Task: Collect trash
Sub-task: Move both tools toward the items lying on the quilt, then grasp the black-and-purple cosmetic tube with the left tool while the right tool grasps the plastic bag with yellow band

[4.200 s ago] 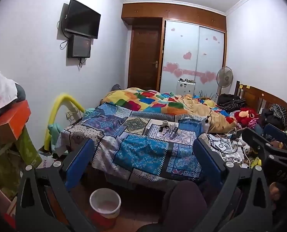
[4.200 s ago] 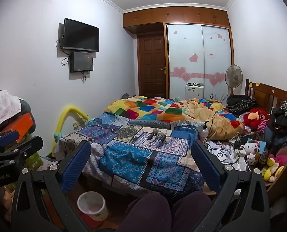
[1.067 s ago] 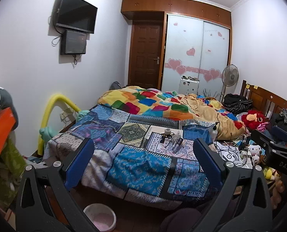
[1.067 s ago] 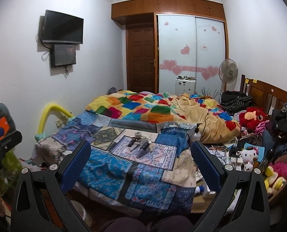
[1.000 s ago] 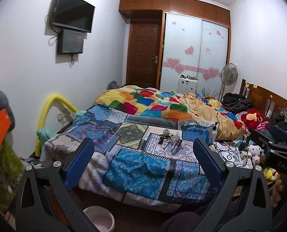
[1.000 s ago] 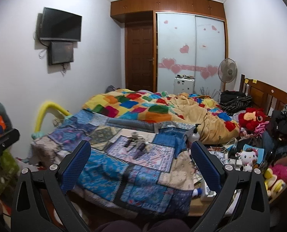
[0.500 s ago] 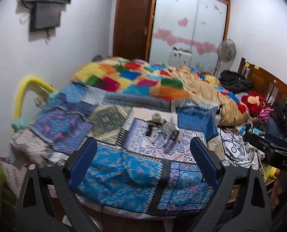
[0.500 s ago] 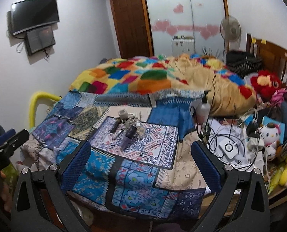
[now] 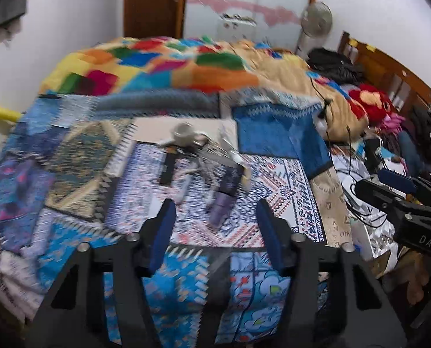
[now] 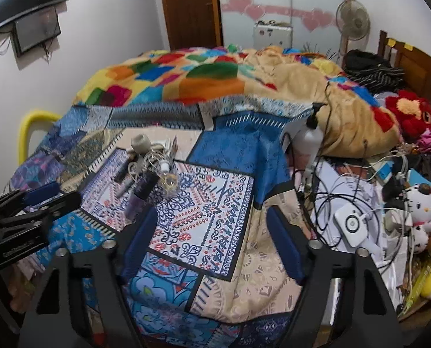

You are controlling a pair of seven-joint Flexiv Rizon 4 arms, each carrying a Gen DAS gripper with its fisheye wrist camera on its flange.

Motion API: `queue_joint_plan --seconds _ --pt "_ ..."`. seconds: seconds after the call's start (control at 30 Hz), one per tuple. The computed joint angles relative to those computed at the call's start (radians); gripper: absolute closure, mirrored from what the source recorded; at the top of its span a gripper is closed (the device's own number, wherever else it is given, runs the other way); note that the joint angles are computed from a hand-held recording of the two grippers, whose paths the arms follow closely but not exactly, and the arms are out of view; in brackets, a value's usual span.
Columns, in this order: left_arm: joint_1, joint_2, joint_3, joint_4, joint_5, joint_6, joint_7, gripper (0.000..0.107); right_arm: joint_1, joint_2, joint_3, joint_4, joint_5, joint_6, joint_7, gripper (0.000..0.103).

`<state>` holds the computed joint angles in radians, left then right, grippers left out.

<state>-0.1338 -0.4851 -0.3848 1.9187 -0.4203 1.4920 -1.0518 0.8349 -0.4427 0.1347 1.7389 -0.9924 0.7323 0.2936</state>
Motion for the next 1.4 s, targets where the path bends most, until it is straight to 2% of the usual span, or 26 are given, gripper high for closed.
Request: queue_joint_plan --seconds 0.1,0.17,0.27,0.47,0.53,0.73,0.8,0.9,1.17,1.3,1.4 --pt "-0.023 -0.073 0.01 -0.081 0.005 -0.07 0.003 0.071 -0.027 -0.02 -0.006 0.005 0.008 0.061 -0.022 0.041" --pt "-0.04 -0.109 0.022 -0.123 0.006 -0.102 0.002 0.074 -0.038 -0.034 -0.014 0.007 0.011 0.097 -0.036 0.043" --pt "-0.077 -0.156 0.058 -0.178 0.023 -0.121 -0.012 0.074 -0.055 -0.056 -0.024 0.006 0.016 0.169 -0.066 0.044" --pt "-0.129 -0.221 0.117 -0.264 0.067 -0.151 -0.047 0.074 -0.06 -0.081 -0.049 0.012 0.042 0.246 -0.089 0.044" --pt "-0.148 -0.238 0.141 -0.289 0.089 -0.153 -0.061 0.074 -0.057 -0.086 -0.055 0.012 0.051 0.253 -0.096 0.044" --pt "-0.157 -0.267 0.153 -0.332 0.118 -0.178 -0.078 0.074 -0.058 -0.094 -0.066 0.013 0.069 0.281 -0.129 0.044" --pt "-0.144 -0.266 0.136 -0.323 0.115 -0.166 -0.073 0.081 -0.063 -0.098 -0.069 0.013 0.072 0.317 -0.138 0.044" --pt "-0.103 -0.251 0.086 -0.283 0.087 -0.14 -0.057 0.081 -0.061 -0.108 -0.08 0.002 0.078 0.34 -0.159 0.044" --pt "0.072 -0.164 -0.111 -0.097 -0.015 -0.013 0.022 0.081 -0.061 -0.189 -0.098 -0.097 0.147 0.393 -0.256 0.044" --pt "0.14 -0.139 -0.172 -0.048 -0.034 0.006 0.033 0.081 -0.057 -0.254 -0.093 -0.185 0.214 0.367 -0.371 0.051" --pt "0.139 -0.125 -0.154 -0.038 -0.032 0.009 0.026 0.081 -0.062 -0.312 -0.069 -0.268 0.299 0.322 -0.482 0.06"
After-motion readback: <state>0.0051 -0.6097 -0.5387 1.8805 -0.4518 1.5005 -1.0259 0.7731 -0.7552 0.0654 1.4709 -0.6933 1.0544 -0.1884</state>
